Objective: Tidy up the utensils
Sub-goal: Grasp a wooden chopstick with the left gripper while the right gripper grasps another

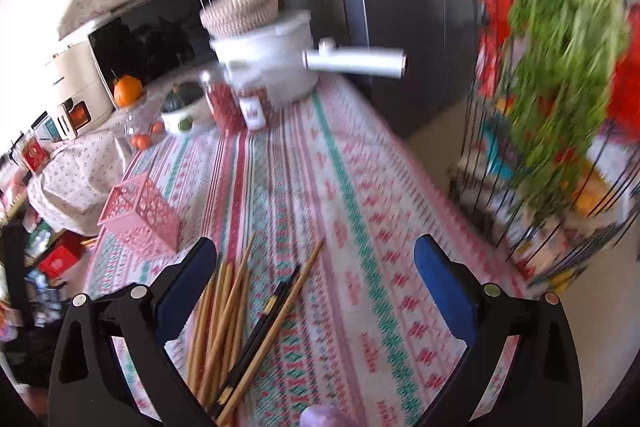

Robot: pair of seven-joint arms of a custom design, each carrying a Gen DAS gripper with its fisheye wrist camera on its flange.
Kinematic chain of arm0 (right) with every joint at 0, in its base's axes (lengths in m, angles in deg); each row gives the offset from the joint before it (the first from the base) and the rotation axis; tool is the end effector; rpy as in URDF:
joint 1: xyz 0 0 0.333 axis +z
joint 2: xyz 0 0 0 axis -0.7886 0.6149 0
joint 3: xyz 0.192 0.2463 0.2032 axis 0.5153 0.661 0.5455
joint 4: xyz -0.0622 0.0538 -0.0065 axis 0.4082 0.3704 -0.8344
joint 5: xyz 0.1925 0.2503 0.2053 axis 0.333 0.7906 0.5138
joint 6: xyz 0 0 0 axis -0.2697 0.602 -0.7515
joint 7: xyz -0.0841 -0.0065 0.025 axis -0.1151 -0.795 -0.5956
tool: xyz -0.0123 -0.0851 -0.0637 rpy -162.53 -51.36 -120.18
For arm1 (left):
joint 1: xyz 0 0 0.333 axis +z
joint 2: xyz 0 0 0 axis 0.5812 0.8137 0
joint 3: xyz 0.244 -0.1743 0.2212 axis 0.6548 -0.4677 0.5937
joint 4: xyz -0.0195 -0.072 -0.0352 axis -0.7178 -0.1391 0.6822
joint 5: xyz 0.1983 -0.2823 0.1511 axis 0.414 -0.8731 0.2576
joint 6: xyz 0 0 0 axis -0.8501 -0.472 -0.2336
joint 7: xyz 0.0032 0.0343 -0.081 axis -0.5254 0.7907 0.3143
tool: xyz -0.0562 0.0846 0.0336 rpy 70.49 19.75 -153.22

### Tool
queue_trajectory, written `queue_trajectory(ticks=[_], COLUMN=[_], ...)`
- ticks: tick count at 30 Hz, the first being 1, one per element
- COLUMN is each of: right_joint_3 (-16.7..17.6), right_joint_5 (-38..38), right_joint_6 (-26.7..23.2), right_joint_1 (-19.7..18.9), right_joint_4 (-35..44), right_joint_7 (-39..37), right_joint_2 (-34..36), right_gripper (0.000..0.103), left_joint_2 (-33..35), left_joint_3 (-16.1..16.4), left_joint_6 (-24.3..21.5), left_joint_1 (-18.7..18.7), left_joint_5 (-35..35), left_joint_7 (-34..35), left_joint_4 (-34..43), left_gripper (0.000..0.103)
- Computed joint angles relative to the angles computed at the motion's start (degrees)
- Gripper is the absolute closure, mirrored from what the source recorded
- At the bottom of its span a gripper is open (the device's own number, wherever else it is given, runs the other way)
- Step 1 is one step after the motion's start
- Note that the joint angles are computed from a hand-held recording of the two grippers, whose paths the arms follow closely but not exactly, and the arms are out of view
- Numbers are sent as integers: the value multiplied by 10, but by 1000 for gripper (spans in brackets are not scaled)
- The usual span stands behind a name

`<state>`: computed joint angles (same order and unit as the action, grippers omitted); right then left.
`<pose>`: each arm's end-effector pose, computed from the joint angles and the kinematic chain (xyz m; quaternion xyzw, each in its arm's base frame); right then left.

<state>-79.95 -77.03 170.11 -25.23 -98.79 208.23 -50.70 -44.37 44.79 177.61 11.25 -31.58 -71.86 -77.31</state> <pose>0.5168 0.3395 0.5606 -0.6340 0.6766 -0.1876 0.3241 0.4970 -0.3743 0.5125 -0.8057 0.5342 -0.2307 0.1103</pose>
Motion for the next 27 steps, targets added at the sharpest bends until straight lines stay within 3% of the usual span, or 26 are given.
queue_trajectory(ticks=[2,4,8,11,13,16,19,24,27], right_joint_3=[24,38,39,38,35,28,17,36,33], right_joint_5=[145,247,356,427,461,473,437,526,533], right_joint_6=[-47,-67,-72,-50,-64,-79,-84,-96,-102], right_joint_1=[-20,-35,-46,-58,-65,-66,-55,-77,-73], right_joint_4=[29,49,65,47,45,45,46,51,53], right_joint_7=[-122,-213,-296,-333,-344,-352,-340,-389,-392], right_joint_2=[17,30,44,47,53,54,52,60,64], right_gripper=[7,7,7,7,7,7,7,7,7], left_joint_2=[18,30,62,105,128,137,145,171,179], left_joint_3=[-5,-8,-11,-7,2,9,7,23,21], left_joint_6=[-54,-79,-99,-156,-188,-190,-181,-213,-217], left_joint_1=[3,4,-3,-19,-29,-28,-19,-35,-32], left_joint_5=[-32,-60,-92,-94,-88,-103,-132,-109,-116], left_joint_7=[35,64,112,154,167,167,185,184,199], left_joint_4=[33,56,106,174,207,212,215,255,266], left_gripper=[7,8,8,21,36,44,49,53,53])
